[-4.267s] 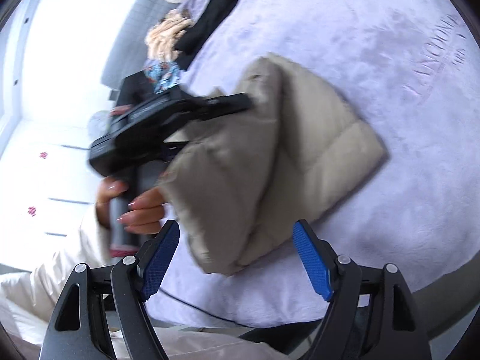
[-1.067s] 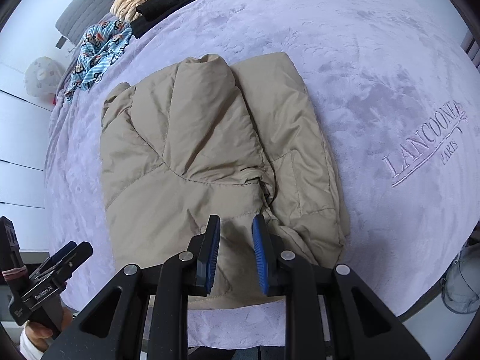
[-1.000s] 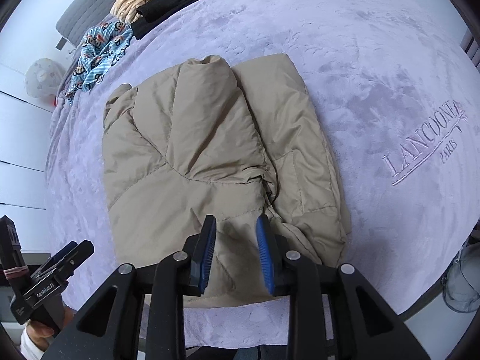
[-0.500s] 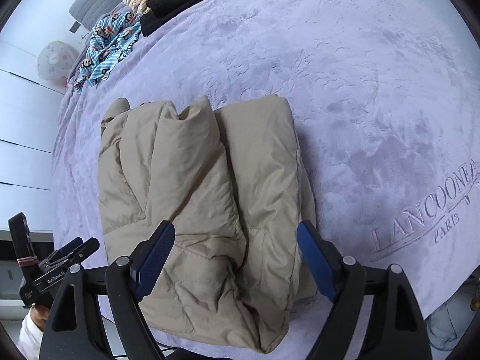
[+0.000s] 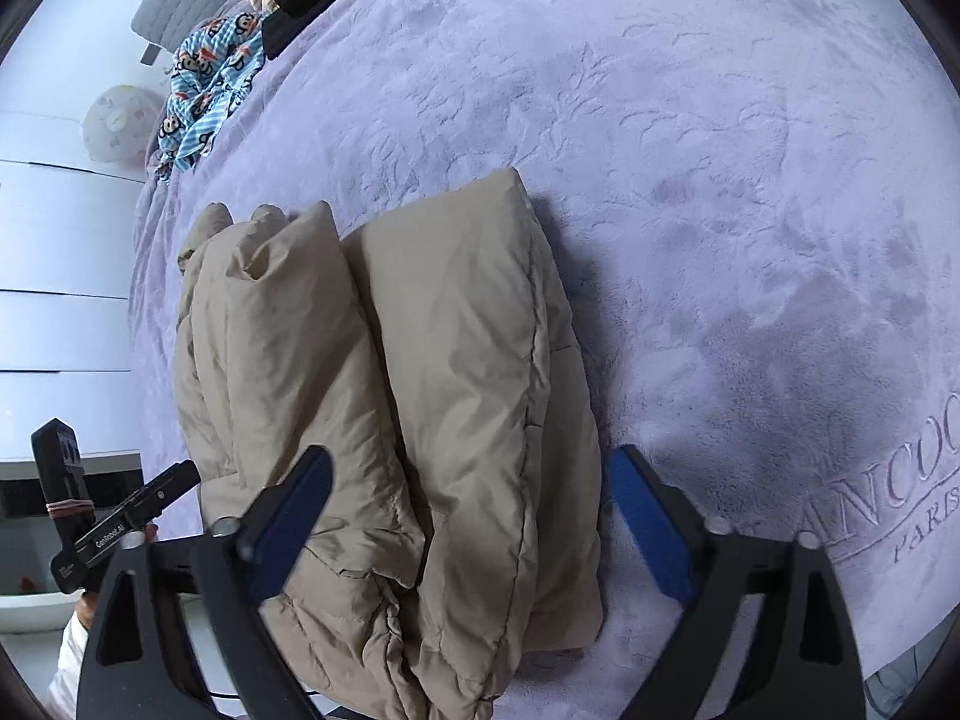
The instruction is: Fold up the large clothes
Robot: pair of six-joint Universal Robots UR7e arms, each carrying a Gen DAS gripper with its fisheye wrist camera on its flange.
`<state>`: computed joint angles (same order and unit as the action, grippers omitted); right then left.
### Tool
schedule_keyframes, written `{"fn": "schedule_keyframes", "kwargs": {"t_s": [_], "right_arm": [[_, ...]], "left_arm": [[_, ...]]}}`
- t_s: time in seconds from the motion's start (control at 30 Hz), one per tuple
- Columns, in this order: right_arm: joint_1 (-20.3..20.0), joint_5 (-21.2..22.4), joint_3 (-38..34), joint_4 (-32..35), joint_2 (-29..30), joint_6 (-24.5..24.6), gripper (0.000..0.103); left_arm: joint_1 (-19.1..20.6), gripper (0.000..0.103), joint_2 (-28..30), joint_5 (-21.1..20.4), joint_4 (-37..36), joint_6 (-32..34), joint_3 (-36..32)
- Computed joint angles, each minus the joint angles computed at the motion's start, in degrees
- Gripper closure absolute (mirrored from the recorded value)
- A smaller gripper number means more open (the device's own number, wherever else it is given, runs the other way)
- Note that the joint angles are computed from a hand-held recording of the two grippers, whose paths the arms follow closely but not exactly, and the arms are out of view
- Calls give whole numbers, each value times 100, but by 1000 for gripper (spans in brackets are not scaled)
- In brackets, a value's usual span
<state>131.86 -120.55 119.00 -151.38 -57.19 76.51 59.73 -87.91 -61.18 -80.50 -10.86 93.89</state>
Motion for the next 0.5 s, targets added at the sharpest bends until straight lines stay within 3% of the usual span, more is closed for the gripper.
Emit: {"fn": "schedule_keyframes", "kwargs": {"t_s": [0.13, 0.33, 0.5], "right_arm": [[-236, 445, 265, -689, 32, -399, 0], [-452, 808, 616, -1988, 171, -910, 0], [-813, 1315, 608, -1997, 251, -1423, 0]], "left_arm": [[211, 0, 117, -457, 12, 118, -150], [1007, 0, 556, -1944, 184, 630, -755], [1449, 0, 880, -2611, 262, 939, -921]]}}
